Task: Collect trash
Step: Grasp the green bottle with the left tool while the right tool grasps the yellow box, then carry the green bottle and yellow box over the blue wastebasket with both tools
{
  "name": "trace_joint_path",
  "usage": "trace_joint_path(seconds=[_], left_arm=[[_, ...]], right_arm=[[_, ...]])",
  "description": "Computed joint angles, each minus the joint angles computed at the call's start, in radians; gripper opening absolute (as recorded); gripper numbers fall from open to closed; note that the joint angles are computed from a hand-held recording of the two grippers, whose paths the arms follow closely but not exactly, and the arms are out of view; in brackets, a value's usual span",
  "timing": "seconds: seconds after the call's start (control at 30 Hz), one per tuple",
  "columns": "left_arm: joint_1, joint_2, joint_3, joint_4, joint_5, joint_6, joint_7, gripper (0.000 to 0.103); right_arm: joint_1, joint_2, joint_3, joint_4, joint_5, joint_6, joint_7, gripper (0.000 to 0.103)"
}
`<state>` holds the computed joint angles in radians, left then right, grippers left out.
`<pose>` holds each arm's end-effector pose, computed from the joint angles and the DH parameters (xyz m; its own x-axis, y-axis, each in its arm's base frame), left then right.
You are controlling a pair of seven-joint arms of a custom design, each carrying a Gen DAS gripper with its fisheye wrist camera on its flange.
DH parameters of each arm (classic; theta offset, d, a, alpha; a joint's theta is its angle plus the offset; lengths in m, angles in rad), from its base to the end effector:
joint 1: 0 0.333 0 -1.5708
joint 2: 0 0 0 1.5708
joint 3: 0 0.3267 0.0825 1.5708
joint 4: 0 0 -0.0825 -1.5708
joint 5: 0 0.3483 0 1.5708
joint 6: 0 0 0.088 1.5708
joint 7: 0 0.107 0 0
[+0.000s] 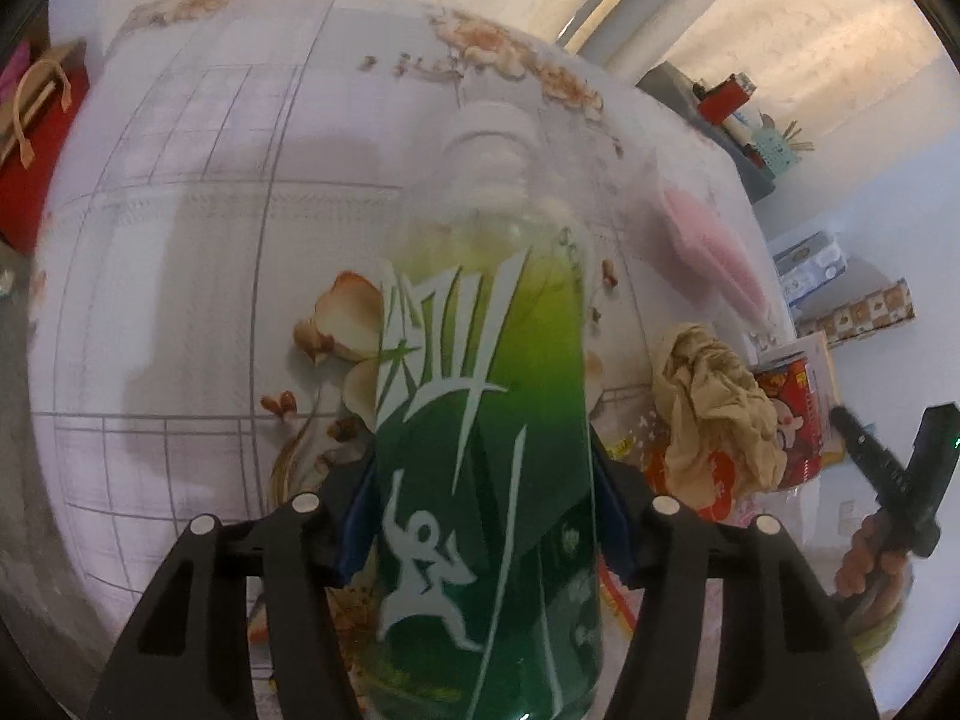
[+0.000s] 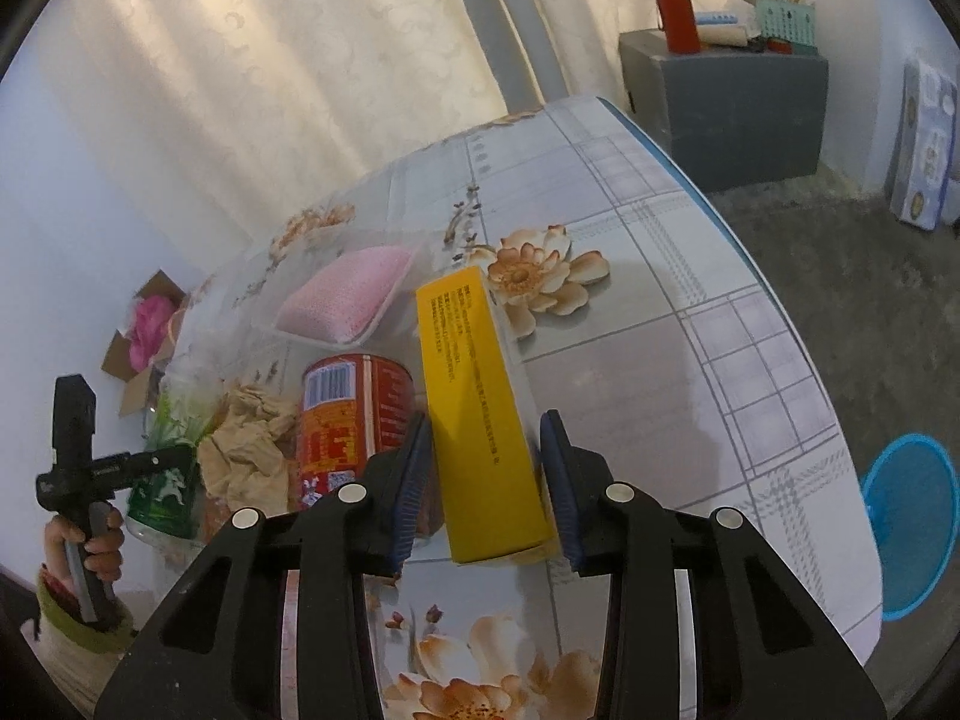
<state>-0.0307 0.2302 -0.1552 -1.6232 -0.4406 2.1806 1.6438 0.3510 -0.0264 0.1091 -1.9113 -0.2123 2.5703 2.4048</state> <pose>0.6186 -0.1223 0.5469 -0.1150 -0.8997 0.4212 -0.9557 -0.0155 -0.2941 0.5056 0.2552 0.6050 -0.1204 -0.9402 -0.3185 -0.7737 0.2899 -0.5633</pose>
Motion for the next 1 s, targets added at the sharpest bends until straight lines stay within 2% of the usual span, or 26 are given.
trace_joint_path(seconds=[0.27, 0.5, 0.7, 1.0], left_arm=[[0.003, -0.041, 0.009, -0.058, 0.0, 0.051, -0.027, 0.056], [0.001, -0.093, 0.008, -0.113, -0.021, 0.11, -0.008, 0.055], [0.006, -0.173, 0.013, -0.176, -0.092, 0.135, 0.051, 0.055], [-0.018, -0.298, 0.029, -0.228, -0.24, 0.128, 0.182, 0.055]], right_arm=[[0.002, -0.001, 0.001, -0.015, 0.001, 0.002, -0.023, 0.034], [0.0, -0.035, 0.008, -0.047, -0.08, 0.009, 0.063, 0.03], [-0.005, -0.089, 0.023, -0.08, -0.148, 0.001, 0.135, 0.029], [-0.028, -0.227, 0.058, -0.166, -0.232, 0.016, 0.248, 0.029]])
